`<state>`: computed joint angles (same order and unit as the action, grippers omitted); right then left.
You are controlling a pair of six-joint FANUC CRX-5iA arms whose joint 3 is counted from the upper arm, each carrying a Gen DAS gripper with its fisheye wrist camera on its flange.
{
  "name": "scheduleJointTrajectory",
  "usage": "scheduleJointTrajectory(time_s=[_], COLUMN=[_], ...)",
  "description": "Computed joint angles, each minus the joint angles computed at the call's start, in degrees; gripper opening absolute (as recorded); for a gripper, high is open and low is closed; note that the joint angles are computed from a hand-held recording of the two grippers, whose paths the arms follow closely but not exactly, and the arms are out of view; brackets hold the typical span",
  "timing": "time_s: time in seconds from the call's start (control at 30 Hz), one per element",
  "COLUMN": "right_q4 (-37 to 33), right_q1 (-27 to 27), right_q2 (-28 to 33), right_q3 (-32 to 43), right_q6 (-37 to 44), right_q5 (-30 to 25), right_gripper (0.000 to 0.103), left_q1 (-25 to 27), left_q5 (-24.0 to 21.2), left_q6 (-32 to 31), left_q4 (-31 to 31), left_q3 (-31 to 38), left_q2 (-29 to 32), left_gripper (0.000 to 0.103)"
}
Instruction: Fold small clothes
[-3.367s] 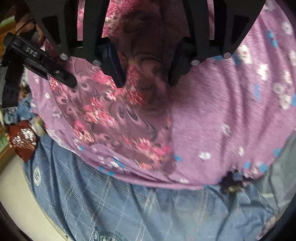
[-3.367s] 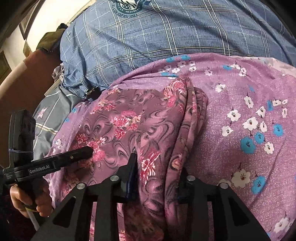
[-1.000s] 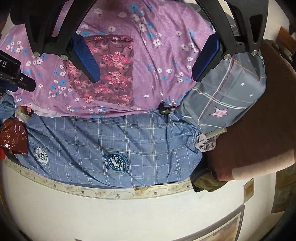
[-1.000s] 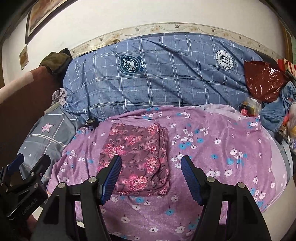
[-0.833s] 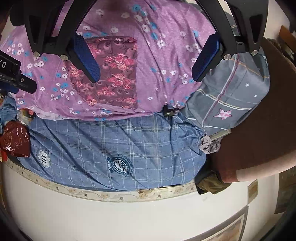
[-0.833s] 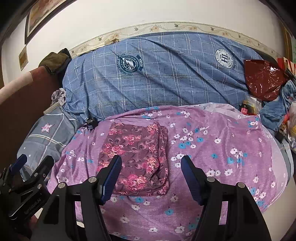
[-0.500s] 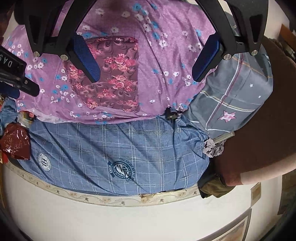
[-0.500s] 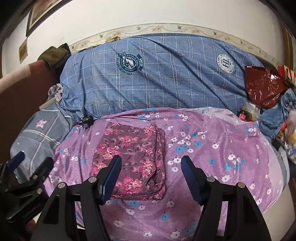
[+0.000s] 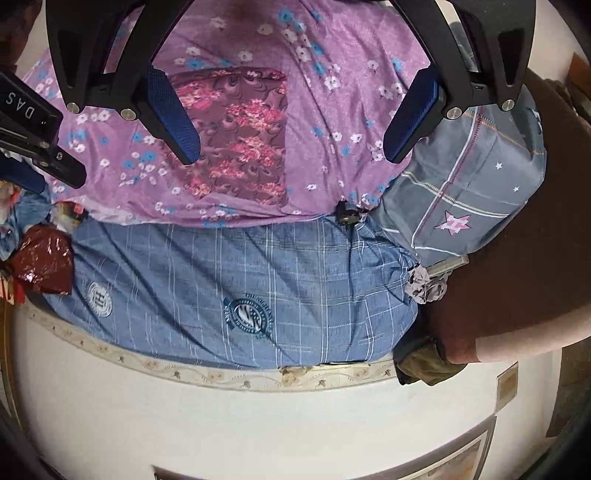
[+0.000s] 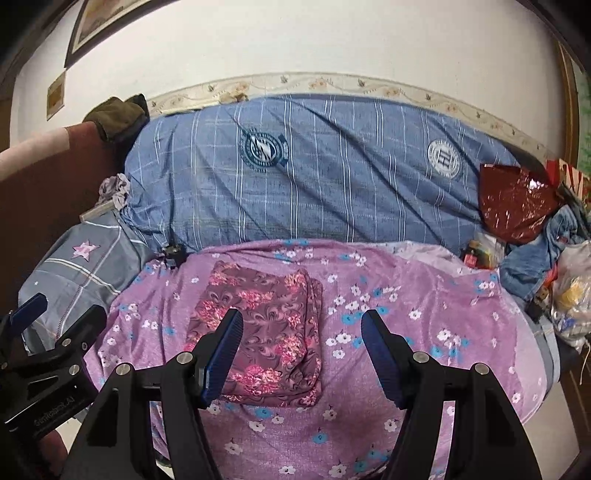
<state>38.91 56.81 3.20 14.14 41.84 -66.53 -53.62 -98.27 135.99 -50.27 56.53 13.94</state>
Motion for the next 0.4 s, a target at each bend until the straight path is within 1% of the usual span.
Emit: scheduleJointTrajectory(time_s=[0.1,0.23,0.4], right_q4=[1.0,0.1,-0.3], right_q1=[0.2,-0.3,-0.9], right_q2=[-0.2,0.1,1.1], right_q3=[-0.1,0.8,1.8], right_q6=[-0.4,0.3,0.7], right_q5=[0.0,0.1,0.7], right_gripper=[0.068,0.068,0.068], left_q1=[-0.9,-1.1,-1.2], left_q5=[-0.4,-0.6,1.0], left_q6=[-0.5,-1.6,-0.9], left_q4=[-0.7,-1.1,-2.2], left_q3=[1.3,3.3,3.0], left_q2=[0.4,1.1,0.9], left_gripper=[0.101,0.101,0.100])
